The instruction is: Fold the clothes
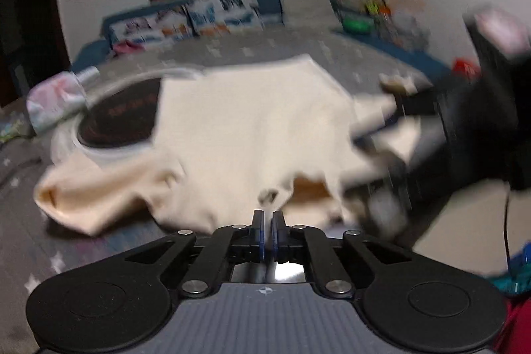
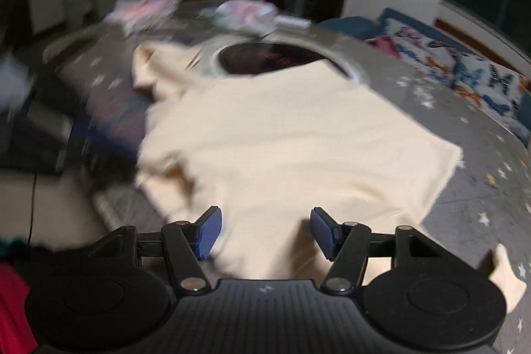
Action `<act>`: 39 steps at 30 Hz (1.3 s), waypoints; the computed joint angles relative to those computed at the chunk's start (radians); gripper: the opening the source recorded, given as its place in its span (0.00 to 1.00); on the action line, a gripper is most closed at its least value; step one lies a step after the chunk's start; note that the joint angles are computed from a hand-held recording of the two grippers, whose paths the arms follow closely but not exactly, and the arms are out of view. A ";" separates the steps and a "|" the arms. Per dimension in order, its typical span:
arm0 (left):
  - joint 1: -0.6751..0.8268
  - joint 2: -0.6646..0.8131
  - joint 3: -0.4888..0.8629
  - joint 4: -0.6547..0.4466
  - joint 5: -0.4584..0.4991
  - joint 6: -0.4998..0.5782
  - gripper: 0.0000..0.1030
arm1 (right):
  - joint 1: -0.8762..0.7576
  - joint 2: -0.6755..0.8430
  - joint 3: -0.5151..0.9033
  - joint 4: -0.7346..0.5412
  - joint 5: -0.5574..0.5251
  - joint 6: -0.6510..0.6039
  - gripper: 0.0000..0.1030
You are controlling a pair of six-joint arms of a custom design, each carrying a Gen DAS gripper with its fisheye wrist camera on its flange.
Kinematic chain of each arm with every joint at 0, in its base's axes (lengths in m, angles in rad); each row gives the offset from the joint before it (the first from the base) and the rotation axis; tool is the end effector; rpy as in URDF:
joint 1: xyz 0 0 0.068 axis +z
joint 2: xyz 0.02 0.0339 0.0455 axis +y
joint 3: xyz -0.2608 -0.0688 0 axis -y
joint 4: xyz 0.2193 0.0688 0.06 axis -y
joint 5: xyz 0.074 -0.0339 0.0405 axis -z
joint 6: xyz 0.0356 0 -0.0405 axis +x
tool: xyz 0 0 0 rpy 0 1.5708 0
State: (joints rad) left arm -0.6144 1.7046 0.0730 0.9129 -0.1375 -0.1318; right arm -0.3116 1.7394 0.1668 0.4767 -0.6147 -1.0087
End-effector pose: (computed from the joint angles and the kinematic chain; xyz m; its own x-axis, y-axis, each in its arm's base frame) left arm 0.1528 -0.1018 0.0775 -0.5973 0.2621 -0.7580 0.4118 0.9112 -0.0095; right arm 0.1686 -0.0327 0.0595 -0.4507 -0.5811 -0.6777 -0.7166 0.6882 -0.1135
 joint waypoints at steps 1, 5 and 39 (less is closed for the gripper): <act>0.017 -0.009 0.012 -0.001 -0.001 0.001 0.07 | 0.002 0.004 -0.009 -0.007 0.005 -0.029 0.58; 0.062 0.015 0.085 0.000 0.001 0.002 0.07 | -0.043 -0.037 0.011 -0.148 -0.016 -0.115 0.58; 0.049 0.291 0.240 0.027 0.152 0.025 0.35 | -0.118 0.209 0.579 -0.334 0.041 0.310 0.32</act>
State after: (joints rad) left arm -0.5658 1.9953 0.3128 0.9400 0.0141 -0.1064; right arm -0.4294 1.9486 0.7453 0.1428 -0.5740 -0.6989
